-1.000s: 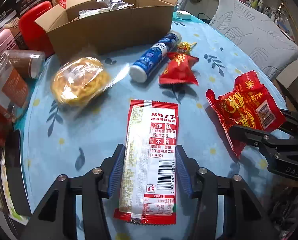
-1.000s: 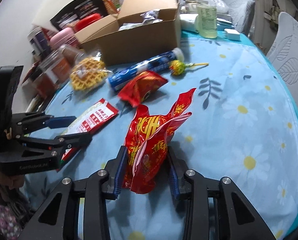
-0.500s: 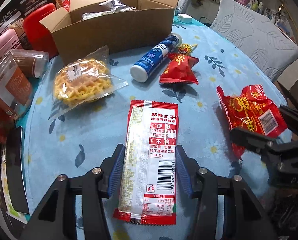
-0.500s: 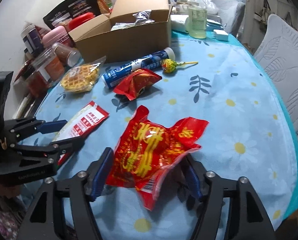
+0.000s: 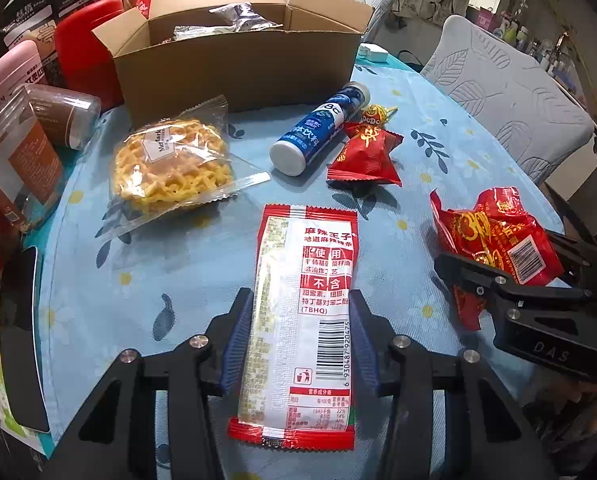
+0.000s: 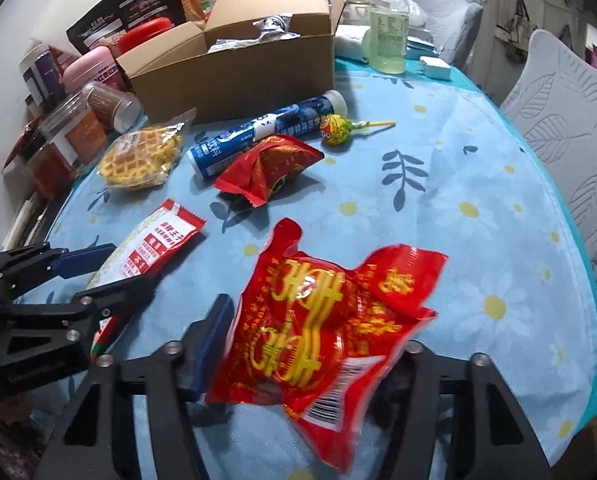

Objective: Organize snacks
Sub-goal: 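Lift the sausage stick and red candy bag and carry both over the box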

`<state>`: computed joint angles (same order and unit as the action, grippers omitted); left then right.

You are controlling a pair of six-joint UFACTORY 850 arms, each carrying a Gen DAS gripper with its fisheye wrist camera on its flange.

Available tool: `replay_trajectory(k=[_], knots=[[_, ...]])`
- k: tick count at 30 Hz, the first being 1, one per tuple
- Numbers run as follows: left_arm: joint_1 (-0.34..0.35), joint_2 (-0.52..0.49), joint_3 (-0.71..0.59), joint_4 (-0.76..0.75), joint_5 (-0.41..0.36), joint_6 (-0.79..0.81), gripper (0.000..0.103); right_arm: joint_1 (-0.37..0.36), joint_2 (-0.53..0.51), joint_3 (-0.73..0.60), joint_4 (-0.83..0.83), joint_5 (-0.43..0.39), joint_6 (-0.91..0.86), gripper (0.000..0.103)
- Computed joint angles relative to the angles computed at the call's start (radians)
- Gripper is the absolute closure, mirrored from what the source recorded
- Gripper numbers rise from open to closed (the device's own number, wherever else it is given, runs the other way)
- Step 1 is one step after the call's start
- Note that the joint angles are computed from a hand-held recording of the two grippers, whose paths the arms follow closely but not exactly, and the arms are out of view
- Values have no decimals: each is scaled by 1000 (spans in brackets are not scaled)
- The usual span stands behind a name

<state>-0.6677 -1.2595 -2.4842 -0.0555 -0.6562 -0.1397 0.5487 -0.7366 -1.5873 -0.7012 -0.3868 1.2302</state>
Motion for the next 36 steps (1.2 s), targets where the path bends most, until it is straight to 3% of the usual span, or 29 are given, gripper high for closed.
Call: replay_trajectory(k=[3, 5, 7, 9, 18, 29, 36], knots=[[6, 1, -2, -34, -12, 4, 57, 1, 4, 7, -5, 21, 13, 53], [8, 7, 5, -70, -10, 20, 57, -6, 13, 25, 46, 78, -23, 53], [11, 19, 22, -114, -3, 44, 57, -20, 27, 53, 215, 175, -173, 54], [14, 25, 31, -155, -3, 74, 57, -21, 30, 59, 344, 203, -304, 54], [10, 76, 81, -91, 57, 51, 57, -7, 17, 20, 409, 170, -418, 54], [28, 94, 54, -147, 101, 105, 57, -2, 39, -20, 261, 183, -357, 54], [37, 38, -78, -140, 77, 96, 57, -11, 16, -94, 301, 195, -458, 54]])
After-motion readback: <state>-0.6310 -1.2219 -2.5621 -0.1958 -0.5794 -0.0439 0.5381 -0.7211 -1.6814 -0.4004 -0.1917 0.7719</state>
